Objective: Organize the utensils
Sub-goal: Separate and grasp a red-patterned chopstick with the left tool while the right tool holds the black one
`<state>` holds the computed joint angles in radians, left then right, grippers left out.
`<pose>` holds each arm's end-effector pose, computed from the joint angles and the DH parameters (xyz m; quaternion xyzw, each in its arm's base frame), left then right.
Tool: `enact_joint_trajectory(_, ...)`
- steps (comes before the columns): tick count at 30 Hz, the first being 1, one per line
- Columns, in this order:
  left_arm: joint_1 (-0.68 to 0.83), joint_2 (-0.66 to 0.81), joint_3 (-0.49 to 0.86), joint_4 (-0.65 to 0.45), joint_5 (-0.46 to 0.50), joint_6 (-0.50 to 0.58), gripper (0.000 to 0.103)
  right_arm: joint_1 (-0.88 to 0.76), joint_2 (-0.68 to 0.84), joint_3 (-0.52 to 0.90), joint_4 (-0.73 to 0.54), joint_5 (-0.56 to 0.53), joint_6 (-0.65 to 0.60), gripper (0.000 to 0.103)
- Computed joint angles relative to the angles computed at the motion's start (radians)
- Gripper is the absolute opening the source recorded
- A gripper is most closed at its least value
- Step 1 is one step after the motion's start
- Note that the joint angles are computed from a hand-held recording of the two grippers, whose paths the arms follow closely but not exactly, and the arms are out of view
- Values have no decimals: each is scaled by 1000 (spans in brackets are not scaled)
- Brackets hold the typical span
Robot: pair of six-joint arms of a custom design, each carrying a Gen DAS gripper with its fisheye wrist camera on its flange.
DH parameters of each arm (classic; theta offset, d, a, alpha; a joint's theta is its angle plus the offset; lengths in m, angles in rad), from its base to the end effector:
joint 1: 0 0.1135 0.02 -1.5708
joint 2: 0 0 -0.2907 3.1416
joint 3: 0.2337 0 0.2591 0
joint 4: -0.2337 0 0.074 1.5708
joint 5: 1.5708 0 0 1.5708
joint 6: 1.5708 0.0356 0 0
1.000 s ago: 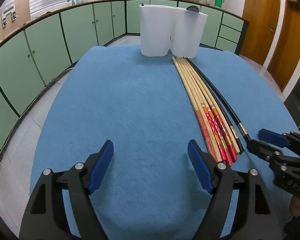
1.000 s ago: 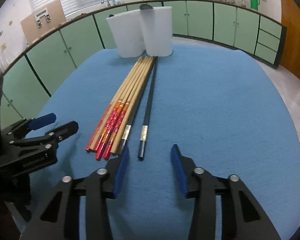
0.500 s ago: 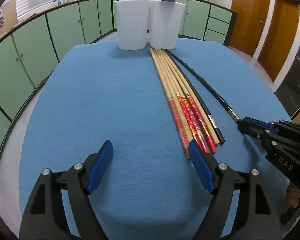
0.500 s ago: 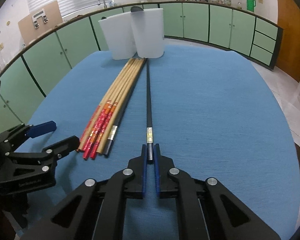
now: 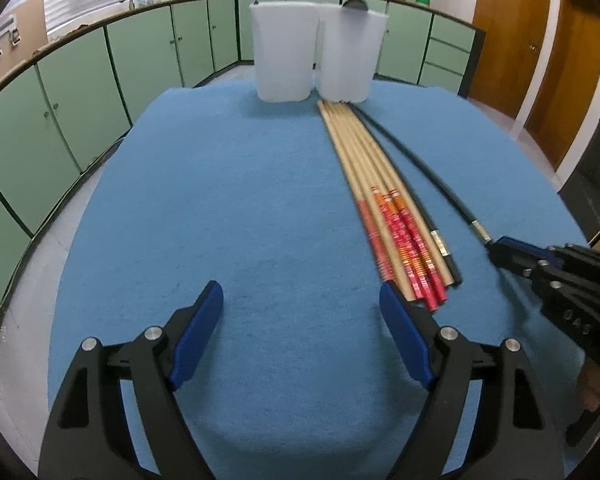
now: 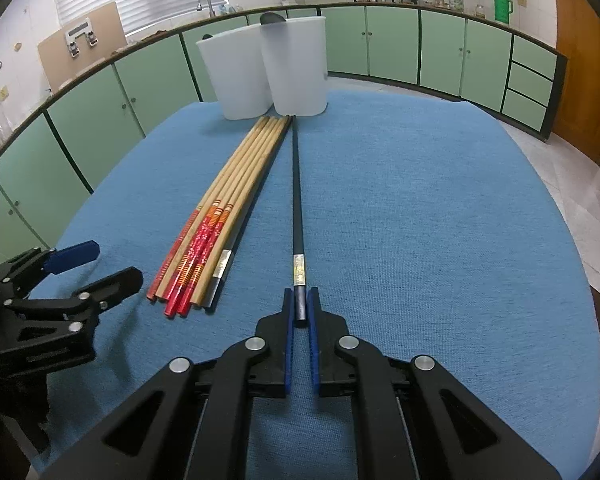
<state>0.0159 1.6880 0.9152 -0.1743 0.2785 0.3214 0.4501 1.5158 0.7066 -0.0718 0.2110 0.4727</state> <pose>0.3397 -0.0044 0.1813 0.1855 0.9251 -0.0792 0.3217 0.2649 0.1197 0.1788 0.0462 0.9354 0.0609 0.3452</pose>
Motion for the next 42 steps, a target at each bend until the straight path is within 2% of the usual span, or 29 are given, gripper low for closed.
enact_joint_trajectory(5,-27,-11,-16,-26,4,30,78,-5,1,-2,4,-5,-3,7)
enact_joint_trajectory(7,-44,-6,-27,-8,-30,30,78,-4,1,-1,3,-4,-3,7)
enact_joint_trajectory(15,-8,7,-5,3,-76,-38,79,-5,-3,-8,10,-8,-1,7)
enact_joint_trajectory(26,-24,11,4,1,-59,-34,71,-28,-74,-77,30,-62,-50,10)
enact_joint_trajectory(32,-29,13,8,6,-45,-33,56,-16,-55,-58,24,-51,-59,11)
enact_joint_trajectory(34,-35,14,8,10,-41,-32,47,-16,-40,-43,20,-48,-67,11)
enact_joint_trajectory(38,-53,11,0,18,-47,-31,42,-9,-22,-30,22,-42,-67,11)
enact_joint_trajectory(42,-65,11,-5,27,-51,-39,32,-6,-2,-9,17,-34,-68,10)
